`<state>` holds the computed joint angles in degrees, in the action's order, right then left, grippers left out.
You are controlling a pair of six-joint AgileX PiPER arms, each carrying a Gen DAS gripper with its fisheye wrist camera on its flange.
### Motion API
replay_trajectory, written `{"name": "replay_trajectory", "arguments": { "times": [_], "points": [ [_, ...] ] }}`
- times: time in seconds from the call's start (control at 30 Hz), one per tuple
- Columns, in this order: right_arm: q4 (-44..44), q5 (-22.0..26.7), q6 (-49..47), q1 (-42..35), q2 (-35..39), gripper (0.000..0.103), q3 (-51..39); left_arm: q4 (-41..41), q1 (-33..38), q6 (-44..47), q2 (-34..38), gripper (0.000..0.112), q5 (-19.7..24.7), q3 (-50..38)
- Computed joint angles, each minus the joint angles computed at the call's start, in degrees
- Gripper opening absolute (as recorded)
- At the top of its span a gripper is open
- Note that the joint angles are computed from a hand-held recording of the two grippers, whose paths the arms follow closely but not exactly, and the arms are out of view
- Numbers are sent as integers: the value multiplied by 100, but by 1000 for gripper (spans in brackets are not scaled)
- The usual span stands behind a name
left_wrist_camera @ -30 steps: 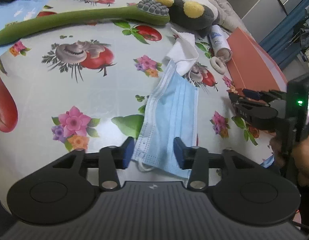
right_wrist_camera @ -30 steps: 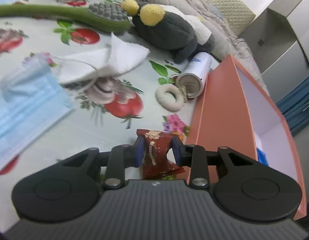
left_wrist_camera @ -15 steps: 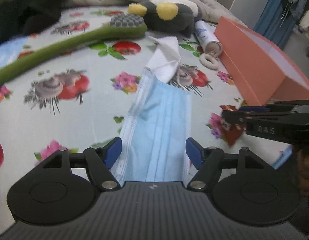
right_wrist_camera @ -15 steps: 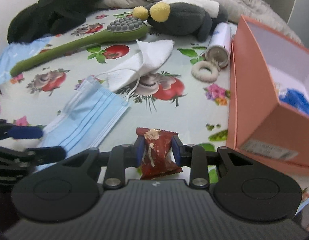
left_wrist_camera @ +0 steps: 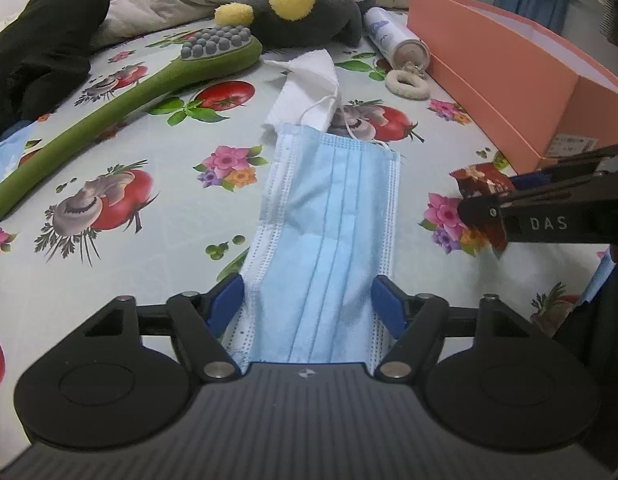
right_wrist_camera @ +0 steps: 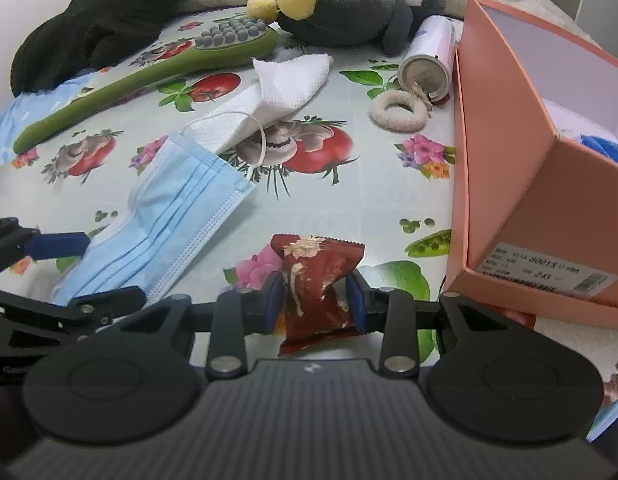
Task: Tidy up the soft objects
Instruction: 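Carry the mask with the left gripper while the right gripper carries the packet over the box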
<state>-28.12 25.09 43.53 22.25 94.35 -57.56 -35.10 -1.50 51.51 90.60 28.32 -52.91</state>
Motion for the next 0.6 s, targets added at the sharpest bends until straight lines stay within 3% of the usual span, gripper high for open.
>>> {"name": "replay_trajectory", "arguments": {
  "times": [0.17, 0.23, 0.3, 0.6],
  "points": [
    [-134, -48, 163, 32, -4, 34, 21, 60, -19, -210, -58, 43, 119, -18],
    [-141, -72, 175, 63, -25, 33, 52, 177, -102, -411, -114, 26, 39, 32],
    [-133, -73, 203, 89, -51, 32, 73, 129, -107, -499, -123, 15, 130, 6],
    [94, 57, 8, 91, -513, 31, 241, -116, 15, -1335, -403, 9, 754, -149]
  ]
}}
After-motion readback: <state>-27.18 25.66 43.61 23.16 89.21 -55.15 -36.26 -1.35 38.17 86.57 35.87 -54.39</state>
